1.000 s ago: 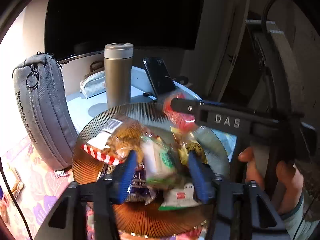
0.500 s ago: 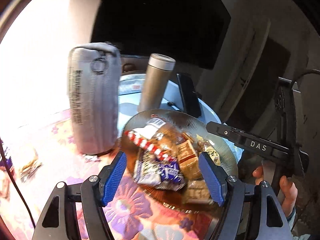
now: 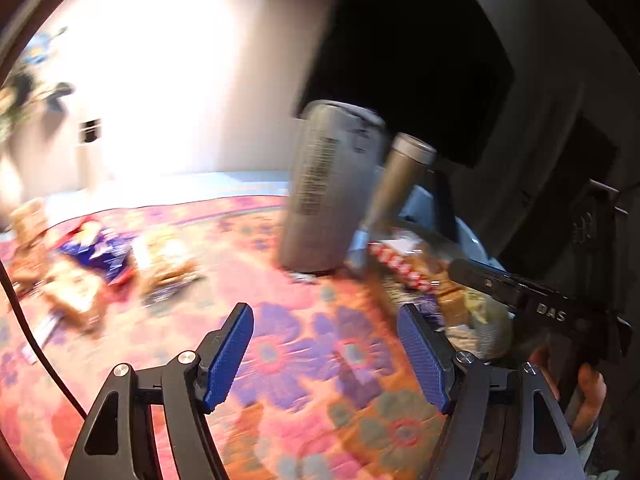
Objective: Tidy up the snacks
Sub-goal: 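Grasp the white stick pack with the left tool while the right grasps the cracker bag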
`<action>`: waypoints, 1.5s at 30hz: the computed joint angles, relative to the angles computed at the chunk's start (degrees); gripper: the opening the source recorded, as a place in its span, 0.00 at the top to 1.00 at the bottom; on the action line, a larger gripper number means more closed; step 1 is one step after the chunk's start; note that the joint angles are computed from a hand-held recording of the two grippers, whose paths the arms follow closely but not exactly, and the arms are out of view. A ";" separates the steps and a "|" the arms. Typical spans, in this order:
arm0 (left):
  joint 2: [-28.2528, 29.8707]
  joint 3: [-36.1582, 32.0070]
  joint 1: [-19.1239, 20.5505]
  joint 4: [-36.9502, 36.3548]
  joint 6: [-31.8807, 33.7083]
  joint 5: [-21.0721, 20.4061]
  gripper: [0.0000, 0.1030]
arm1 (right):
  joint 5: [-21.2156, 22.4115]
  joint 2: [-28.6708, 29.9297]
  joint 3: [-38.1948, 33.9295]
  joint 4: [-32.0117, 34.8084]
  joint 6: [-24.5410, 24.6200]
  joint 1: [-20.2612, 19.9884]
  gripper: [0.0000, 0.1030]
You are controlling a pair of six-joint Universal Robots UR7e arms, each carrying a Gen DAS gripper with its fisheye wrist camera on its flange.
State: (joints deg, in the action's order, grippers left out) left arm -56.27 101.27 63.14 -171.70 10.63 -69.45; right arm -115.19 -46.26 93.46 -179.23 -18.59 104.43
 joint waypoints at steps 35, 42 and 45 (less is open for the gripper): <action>-5.75 3.97 11.97 -5.37 0.35 17.88 0.30 | 3.99 18.32 -16.05 18.64 0.39 1.91 0.35; -7.05 -3.64 12.34 6.25 2.28 11.59 0.30 | 3.69 24.59 -30.93 26.35 3.10 3.50 0.26; -4.21 -8.40 13.06 9.33 5.39 12.49 0.30 | 1.91 29.55 -38.23 25.46 -0.50 3.72 0.26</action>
